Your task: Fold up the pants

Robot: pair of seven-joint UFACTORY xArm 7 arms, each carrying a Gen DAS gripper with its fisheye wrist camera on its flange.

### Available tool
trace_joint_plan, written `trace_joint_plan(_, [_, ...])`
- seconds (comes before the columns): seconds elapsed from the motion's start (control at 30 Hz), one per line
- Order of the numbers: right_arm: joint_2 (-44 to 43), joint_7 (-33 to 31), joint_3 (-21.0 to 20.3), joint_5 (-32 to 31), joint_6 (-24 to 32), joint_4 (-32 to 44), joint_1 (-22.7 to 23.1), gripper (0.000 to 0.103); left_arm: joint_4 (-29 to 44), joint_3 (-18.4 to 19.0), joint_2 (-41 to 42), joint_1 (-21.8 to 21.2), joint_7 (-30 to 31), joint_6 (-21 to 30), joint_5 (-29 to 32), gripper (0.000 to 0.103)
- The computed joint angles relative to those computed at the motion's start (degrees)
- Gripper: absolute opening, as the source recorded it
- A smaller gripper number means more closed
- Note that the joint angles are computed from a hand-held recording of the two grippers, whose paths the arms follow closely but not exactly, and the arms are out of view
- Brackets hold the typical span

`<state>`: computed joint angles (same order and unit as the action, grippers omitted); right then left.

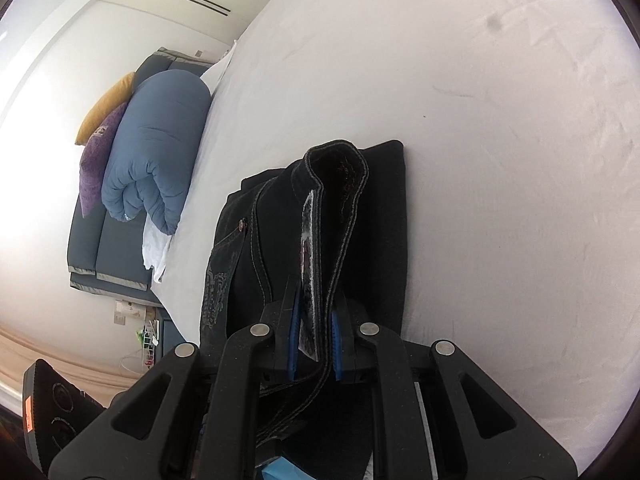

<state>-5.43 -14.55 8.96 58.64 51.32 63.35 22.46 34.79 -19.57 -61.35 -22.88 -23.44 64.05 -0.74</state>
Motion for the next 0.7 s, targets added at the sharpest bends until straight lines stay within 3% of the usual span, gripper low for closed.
trace_joint_plan(0.33, [-2.9, -1.3, -0.7, 3.8, -2.4, -5.2, 0.4, 0.011, -1.9, 0.0, 1.0, -0.8, 1.0, -2.0, 0.4, 0.018])
trace_joint_plan(0.43, [-2.7, -1.5, -0.9, 4.9, -2.8, -6.4, 0.5, 0.014, -2.7, 0.6, 1.6, -1.5, 1.1, -2.7, -0.3, 0.026])
trace_joint_plan(0.53, [-1.8, -4.4, -2.3, 11.4, -0.2, -7.4, -0.1, 0.018, -3.6, 2.5, 0.4, -2.4, 0.9, -4.6, -2.1, 0.046])
trace_joint_plan(0.6, [-2.6, -3.4, -2.3, 11.5, 0.2, -7.9, -1.0, 0.021, -4.3, 4.1, -1.8, -2.8, 0.7, -4.9, -3.6, 0.063])
trace_joint_plan(0.7, [-5.4, 0.1, -2.3, 8.3, -1.9, -9.0, -2.0, 0.026, -5.3, 5.6, -6.7, -2.3, 0.4, -3.3, -4.7, 0.069])
